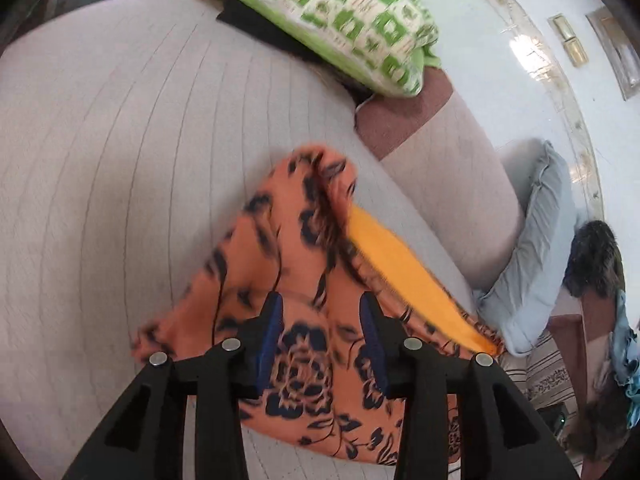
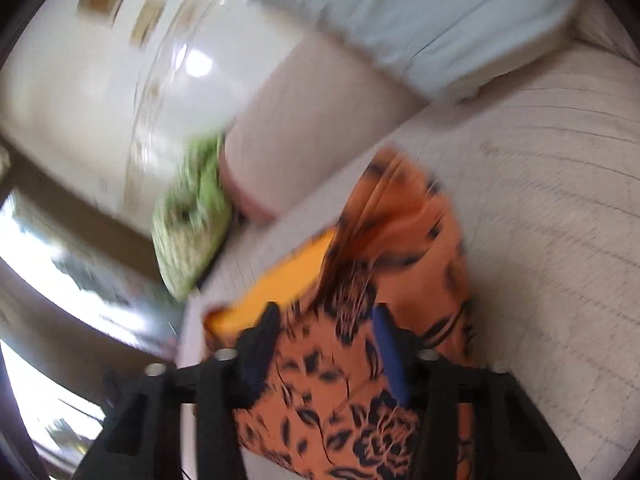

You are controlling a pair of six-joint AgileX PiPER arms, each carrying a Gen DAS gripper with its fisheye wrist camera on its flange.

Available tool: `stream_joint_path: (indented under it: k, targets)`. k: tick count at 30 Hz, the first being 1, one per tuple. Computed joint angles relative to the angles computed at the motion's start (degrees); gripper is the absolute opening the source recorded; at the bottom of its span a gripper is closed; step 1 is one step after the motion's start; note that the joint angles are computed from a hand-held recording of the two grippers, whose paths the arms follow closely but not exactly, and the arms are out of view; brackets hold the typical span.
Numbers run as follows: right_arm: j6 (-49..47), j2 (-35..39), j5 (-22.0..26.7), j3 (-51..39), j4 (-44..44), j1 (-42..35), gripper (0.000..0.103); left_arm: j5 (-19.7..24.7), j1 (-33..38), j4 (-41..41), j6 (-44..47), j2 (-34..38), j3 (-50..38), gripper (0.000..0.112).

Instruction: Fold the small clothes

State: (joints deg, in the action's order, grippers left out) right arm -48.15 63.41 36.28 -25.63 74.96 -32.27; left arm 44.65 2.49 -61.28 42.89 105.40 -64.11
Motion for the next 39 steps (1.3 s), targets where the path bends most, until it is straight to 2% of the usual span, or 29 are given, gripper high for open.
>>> stream_joint_path:
  k: [3,5,7,10,11,14,16,18,20,21,23,25,27,29,32,34,35,37,39]
  targets:
    - [8.2,3.0,-10.4,-1.6,-6.6,17.1,0.035,-2.4,-2.0,5.4,-5.3,2.9,-0.8,0.040]
    - [19.3,6.5,-17.0,-4.1,-14.7,26.8,0.035,-2.1,-2.0,4.9,-4.3,4.8,-2.0,0.040]
    - [30.8,14.6,-19.9,-10.7,-24.6,33.2,0.035,-5.6,-2.9,4.4,-2.6,3.9,-1.2,0.040]
    - [47.9,27.4,-21.0,-23.4,-41.7,38.2,0.035,-9.0,-4.9,8.3,-3.5,4.3,-3.7,0.040]
    - [52.6,31.1,-21.2,-27.2,-47.4,38.8,0.035,-8.7,-5.0,8.5,-4.0,5.1,-4.7,0.040]
    - [66.7,42.5,-15.8,-44.1,-64.6,37.8,0.035,-5.0,-3.2,8.3,-5.5,7.7,-8.7,0.040]
    - [78.2,46.6,-11.3,-53.7,-75.1,35.9,0.035,-2.7,-1.9,9.2,-5.9,8.7,-10.6,0.040]
    - [88.3,45.6,-14.0,-55.2,-82.3,35.0,0.035,-1.3,-0.8,8.4,-6.5,9.8,-12.3,0.040]
    - [90.3,42.8,-17.4,-53.4,-81.6,34.9,0.035,-1.7,0.3,8.9,-7.6,9.5,-12.5,0.040]
    - [87.8,41.1,-19.8,-51.4,-77.8,35.7,0.035,-2.1,0.5,9.4,-8.1,9.3,-12.7,0.040]
    - [77.4,39.6,-20.8,-49.6,-67.5,37.9,0.035,-3.6,1.0,9.8,-9.5,8.7,-12.7,0.040]
    - [65.9,40.6,-17.7,-51.1,-57.6,41.5,0.035,-6.6,1.1,11.6,-11.1,7.0,-10.9,0.040]
    - [59.9,44.6,-13.6,-55.6,-52.3,45.2,0.035,-8.5,0.8,16.7,-14.7,5.7,-9.6,0.041]
    - [62.3,50.6,-7.7,-63.9,-56.2,47.6,0.035,-7.2,0.9,19.6,-17.4,6.3,-10.4,0.041]
    - [76.8,62.9,-0.4,-81.1,-71.2,51.0,0.035,-5.1,0.2,27.5,-24.1,8.6,-13.3,0.041]
    - [83.9,70.1,5.4,-92.4,-79.1,50.9,0.036,-3.5,0.6,28.3,-24.6,10.0,-15.0,0.042]
    - [86.9,72.1,6.8,-95.7,-81.0,50.5,0.036,-3.0,0.6,28.4,-24.8,10.2,-15.7,0.042]
    - [94.1,71.7,6.1,-95.4,-85.5,49.2,0.036,-2.3,0.8,30.0,-25.4,10.3,-17.1,0.042]
    - [99.8,66.3,-0.1,-86.1,-87.2,47.6,0.036,-3.1,1.0,30.6,-26.0,9.8,-17.5,0.041]
